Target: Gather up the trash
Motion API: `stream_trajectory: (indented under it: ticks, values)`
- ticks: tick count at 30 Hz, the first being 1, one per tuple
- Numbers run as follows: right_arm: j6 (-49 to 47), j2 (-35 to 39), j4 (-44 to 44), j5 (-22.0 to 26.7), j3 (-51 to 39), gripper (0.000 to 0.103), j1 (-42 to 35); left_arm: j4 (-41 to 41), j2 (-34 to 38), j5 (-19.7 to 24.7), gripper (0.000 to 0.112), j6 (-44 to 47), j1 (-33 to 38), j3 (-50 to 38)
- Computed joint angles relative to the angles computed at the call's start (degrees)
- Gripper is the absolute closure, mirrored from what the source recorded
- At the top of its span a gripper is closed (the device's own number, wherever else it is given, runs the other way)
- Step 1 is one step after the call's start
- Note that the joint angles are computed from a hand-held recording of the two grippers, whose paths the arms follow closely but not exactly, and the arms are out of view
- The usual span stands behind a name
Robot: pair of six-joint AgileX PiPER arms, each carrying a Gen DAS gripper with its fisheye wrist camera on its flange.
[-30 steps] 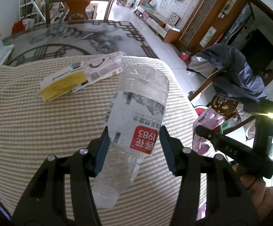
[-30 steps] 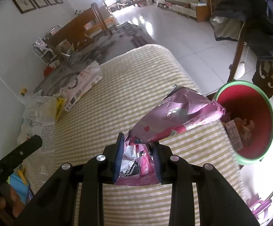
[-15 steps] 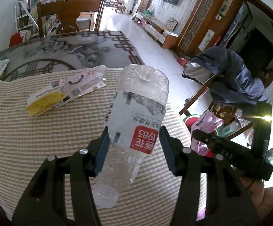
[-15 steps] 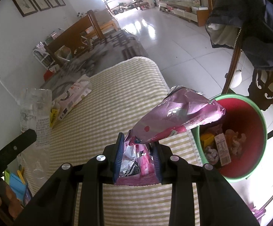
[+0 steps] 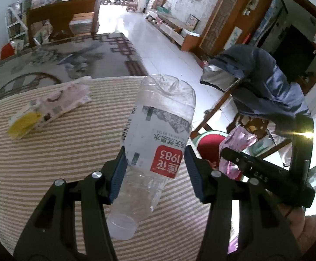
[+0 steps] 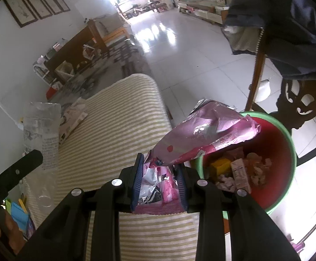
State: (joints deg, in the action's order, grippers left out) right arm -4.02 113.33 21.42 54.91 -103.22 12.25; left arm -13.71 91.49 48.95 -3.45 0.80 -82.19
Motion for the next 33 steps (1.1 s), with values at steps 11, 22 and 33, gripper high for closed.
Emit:
stream_trajectory:
  ticks: [11,22,33]
  values:
    - [-3.2,-1.63,-0.52,-0.44,2.86,0.073,-10.01,-3.38,12.9,3.32,0.062,-0.59,-12.08,-14.8]
    - [-6.12,-1.24,0.66,0.41,4.04,0.044,-17.41,-2.69,18.94,3.51,0.031,-1.77,-18.5,-20.93]
    - [-4.13,1.03,1.38,0.24,1.76,0.026,-15.8,11.94,11.69,-0.25,0.025,-8.75,-10.05,-9.36]
